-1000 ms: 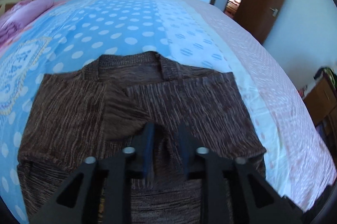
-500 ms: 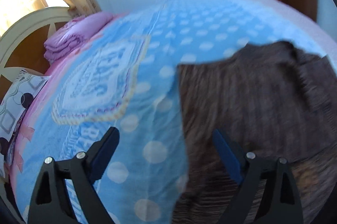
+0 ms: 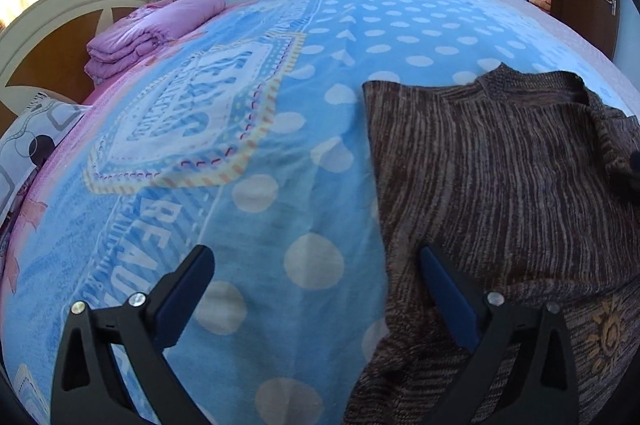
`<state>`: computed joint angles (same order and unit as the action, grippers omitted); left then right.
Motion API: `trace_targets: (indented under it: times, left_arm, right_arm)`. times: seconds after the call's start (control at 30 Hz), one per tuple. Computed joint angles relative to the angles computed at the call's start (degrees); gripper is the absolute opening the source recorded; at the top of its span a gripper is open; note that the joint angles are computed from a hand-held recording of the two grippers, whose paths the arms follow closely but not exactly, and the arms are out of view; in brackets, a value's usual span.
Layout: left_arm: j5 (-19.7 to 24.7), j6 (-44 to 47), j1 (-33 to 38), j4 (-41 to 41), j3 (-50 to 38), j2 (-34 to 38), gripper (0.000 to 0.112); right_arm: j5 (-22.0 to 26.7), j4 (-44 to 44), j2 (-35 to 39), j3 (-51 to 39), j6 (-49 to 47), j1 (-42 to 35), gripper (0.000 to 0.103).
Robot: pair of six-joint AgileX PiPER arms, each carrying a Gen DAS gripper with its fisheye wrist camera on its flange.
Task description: Fold small clothes
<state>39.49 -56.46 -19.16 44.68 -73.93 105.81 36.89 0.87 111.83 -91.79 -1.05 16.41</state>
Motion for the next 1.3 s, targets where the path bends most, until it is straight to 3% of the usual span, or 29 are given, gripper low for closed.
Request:
trace_targets:
  times: [0.13, 0.2, 0.33, 0.43, 0.53, 0.63, 0.7, 0.83, 0.87, 0.93, 0.97, 1.0, 1.07, 1.2, 1.3]
  left_arm:
    - [-0.1, -3.1, 0.0, 1.7, 0.8, -0.3, 0.103]
    - [-0.5, -4.0, 0.6, 1.7, 1.2, -0.7, 0.103]
    - [-2.8, -5.8, 1.1, 2.7, 3.1, -2.3, 0.103]
    - [-8.9, -3.1, 3.4, 0.0, 5.6, -5.1, 0.091]
    - [-10.3, 5.8, 3.6, -4.6, 3.4, -5.4, 0.088]
    - [-10.7, 14.9, 3.7, -11.8, -1.8, -3.5, 0.085]
    - [-8.6, 21.6, 3.7, -17.4, -7.2, 0.0, 0.075]
    - [-0.2, 32.2, 4.7, -28.3, -19.9, 10.0, 0.062]
    - [-0.6, 33.3, 5.1, -30.2, -20.3, 10.7, 0.06]
    - [-3.7, 36.4, 5.7, -33.7, -18.5, 9.9, 0.043]
    - [-5.5, 36.8, 5.4, -34.0, -17.0, 9.1, 0.023]
    - [-6.3, 35.3, 4.8, -31.9, -15.8, 8.3, 0.012]
    - [-5.9, 31.3, 3.4, -25.4, -14.6, 7.2, 0.01]
    - [-8.4, 33.1, 7.4, -30.9, -10.9, 4.1, 0.007]
    - [-6.1, 30.1, 9.4, -27.4, -11.4, 5.1, 0.002]
  right_arm:
    - [0.1, -9.4, 0.8, -2.8, 14.2, -7.1, 0.073]
    - [1.3, -6.0, 0.4, -3.1, 13.4, -12.0, 0.073]
    - [-1.8, 16.3, -5.7, 5.4, -6.8, -18.3, 0.073]
    - [-2.6, 32.8, -11.3, 15.1, -24.0, -20.1, 0.073]
    - [-2.5, 41.4, -16.1, 24.3, -37.0, -21.0, 0.073]
    - [-1.3, 46.2, -20.4, 30.9, -44.1, -22.8, 0.073]
    - [-0.6, 48.7, -23.4, 34.4, -47.3, -24.6, 0.073]
    - [-0.6, 51.9, -27.0, 39.6, -53.5, -28.3, 0.073]
    - [-0.5, 52.3, -27.8, 40.6, -55.0, -29.3, 0.073]
    - [-0.5, 53.9, -29.4, 43.0, -58.8, -31.3, 0.073]
    - [-0.5, 54.7, -29.9, 44.1, -60.6, -32.2, 0.073]
    - [-0.8, 56.0, -30.4, 45.3, -62.8, -32.9, 0.073]
    - [-0.7, 59.0, -30.7, 47.0, -66.7, -34.2, 0.073]
    - [0.3, 64.2, -31.7, 49.5, -72.7, -35.4, 0.073]
    - [0.9, 66.5, -31.6, 50.4, -76.0, -35.1, 0.073]
